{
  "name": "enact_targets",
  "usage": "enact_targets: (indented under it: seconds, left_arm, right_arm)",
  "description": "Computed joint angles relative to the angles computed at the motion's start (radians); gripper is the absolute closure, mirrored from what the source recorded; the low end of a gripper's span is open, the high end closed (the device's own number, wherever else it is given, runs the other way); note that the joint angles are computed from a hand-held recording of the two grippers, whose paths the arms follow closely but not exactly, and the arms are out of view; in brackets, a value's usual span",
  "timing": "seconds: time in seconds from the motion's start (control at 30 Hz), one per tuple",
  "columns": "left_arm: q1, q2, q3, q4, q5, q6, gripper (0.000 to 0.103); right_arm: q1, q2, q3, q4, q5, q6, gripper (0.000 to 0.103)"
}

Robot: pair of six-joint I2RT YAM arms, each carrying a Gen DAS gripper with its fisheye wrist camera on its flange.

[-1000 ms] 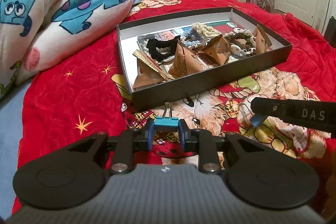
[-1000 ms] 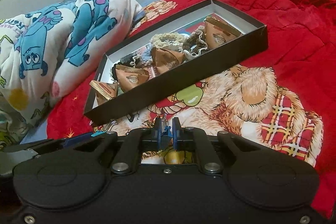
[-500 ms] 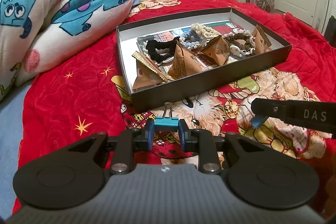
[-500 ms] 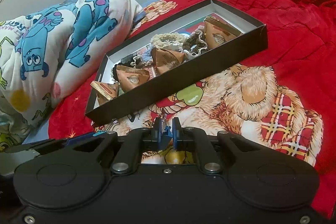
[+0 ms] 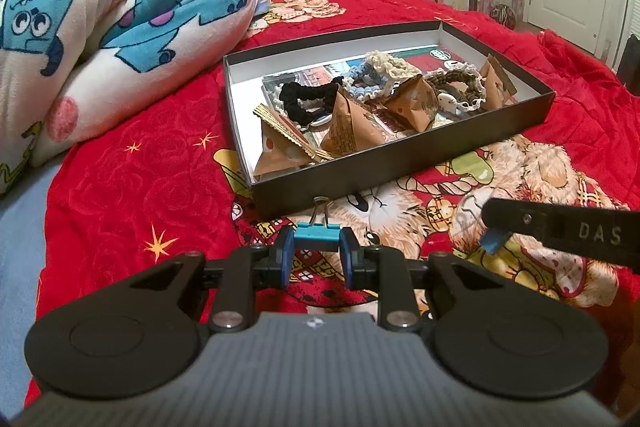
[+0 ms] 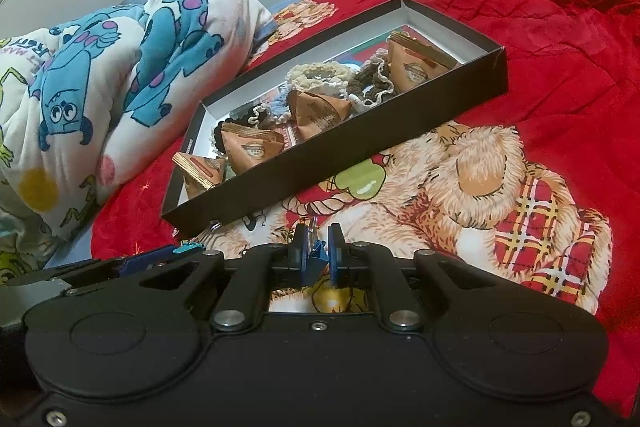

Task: Organize objects
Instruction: 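Lift both binder clips and carry them over the box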

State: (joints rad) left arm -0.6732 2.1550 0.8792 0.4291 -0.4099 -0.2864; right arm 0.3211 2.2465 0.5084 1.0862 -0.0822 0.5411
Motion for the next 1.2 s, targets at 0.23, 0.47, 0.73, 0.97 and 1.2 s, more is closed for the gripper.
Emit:
enact_targets:
  seconds: [0.23, 0.47, 0.73, 0.97, 1.2]
  left_arm:
    - [0.005, -0.022, -0.033, 0.000, 0.022, 0.019, 0.074]
    - [0.003, -0.067, -0.083, 0.057, 0.010, 0.009, 0.074]
    - [-0.028, -0.123, -0.135, 0.176, -0.065, 0.027, 0.074]
    - [-0.080, -0.081, -0.045, 0.235, -0.178, 0.092, 0.074]
    - [-0.052, 0.003, 0.185, 0.075, -0.174, 0.003, 0.074]
  right_arm:
    - [0.002, -0.016, -0.053, -0.004, -0.013, -0.026, 0.093]
    - [0.009, -0.051, -0.116, 0.069, -0.001, -0.042, 0.093]
    - [-0.067, -0.191, -0.124, 0.026, -0.073, -0.099, 0.093]
    - [-0.168, -0.284, -0.012, -0.118, -0.147, -0.166, 0.093]
    - [-0.228, -0.224, 0.191, -0.257, -0.164, -0.303, 0.093]
